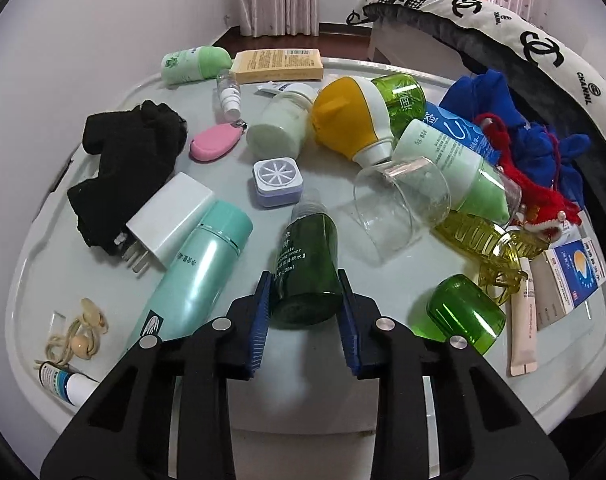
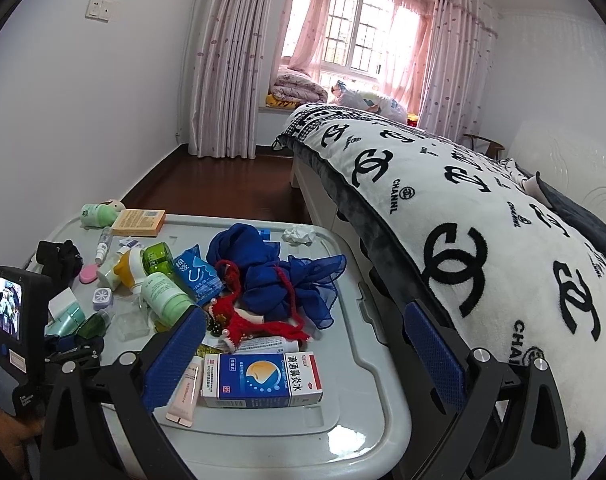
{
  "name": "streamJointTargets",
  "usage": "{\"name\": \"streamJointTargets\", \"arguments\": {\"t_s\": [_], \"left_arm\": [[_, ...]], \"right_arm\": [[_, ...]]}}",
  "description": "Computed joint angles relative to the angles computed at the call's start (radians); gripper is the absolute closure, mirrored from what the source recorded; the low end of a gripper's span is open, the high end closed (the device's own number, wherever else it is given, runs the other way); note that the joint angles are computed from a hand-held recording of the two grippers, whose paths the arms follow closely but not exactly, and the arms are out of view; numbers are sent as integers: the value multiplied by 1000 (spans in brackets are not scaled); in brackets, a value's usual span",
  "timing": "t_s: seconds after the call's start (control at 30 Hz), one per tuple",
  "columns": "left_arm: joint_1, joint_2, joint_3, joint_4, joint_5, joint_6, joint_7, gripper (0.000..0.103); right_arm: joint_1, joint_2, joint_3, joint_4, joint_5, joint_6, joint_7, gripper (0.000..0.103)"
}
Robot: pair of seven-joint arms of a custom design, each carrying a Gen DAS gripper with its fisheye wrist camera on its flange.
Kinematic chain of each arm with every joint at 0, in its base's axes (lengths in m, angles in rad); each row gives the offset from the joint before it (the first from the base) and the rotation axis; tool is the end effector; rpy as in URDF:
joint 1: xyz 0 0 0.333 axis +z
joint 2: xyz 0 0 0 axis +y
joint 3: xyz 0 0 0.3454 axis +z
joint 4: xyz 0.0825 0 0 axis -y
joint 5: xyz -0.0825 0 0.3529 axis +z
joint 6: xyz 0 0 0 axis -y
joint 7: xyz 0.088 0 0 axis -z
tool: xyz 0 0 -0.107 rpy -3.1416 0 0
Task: Collect trash
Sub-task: 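Reach the left tool to the dark green bottle and close on it, then carry the green bottle down to the orange basin while the right tool grasps the teal tube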
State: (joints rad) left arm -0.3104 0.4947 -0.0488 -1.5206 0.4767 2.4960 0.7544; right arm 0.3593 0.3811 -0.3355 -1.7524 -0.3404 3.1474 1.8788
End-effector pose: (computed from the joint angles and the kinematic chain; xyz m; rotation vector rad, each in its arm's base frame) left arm 0.6736 -0.2481 0.4662 -2.0168 1.7253 -0.5389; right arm 0.6753 0.0850 0.5264 -1.7353 1.4934 -1.0108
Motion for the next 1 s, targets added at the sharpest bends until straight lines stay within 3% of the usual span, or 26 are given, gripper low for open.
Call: {"name": "streamJointTargets", "arguments": {"t_s": [0.2, 0.27, 0.37, 0.47, 0.57, 0.7, 0.93, 1.0], "left_arm": [[-18, -19, 12, -16, 40, -9, -26, 73], [-17, -44, 5, -35, 47, -10, -22, 73], [-22, -112, -4, -88, 80, -10, -27, 73], [-11, -188, -26, -157, 87, 7, -32, 73], [2, -260, -43, -238, 114, 28, -49, 73], [40, -383, -64, -401, 137, 71, -113, 73], [131, -499, -104, -556, 236, 91, -248, 73], [150, -514, -111, -577, 250, 104, -264, 73]], "right_arm": [[10, 11, -17, 10, -5, -8, 9, 5], [-16, 20, 14, 26, 5, -29, -6, 5], [-121, 24, 155, 36, 59, -57, -96, 5], [-245, 32, 349, 34, 152, -83, -258, 5], [-312, 51, 493, 40, 233, -137, -413, 5], [-325, 89, 599, 66, 318, -220, -560, 5], [-257, 155, 640, 134, 419, -295, -690, 5], [-254, 189, 664, 195, 468, -374, -726, 5]]}}
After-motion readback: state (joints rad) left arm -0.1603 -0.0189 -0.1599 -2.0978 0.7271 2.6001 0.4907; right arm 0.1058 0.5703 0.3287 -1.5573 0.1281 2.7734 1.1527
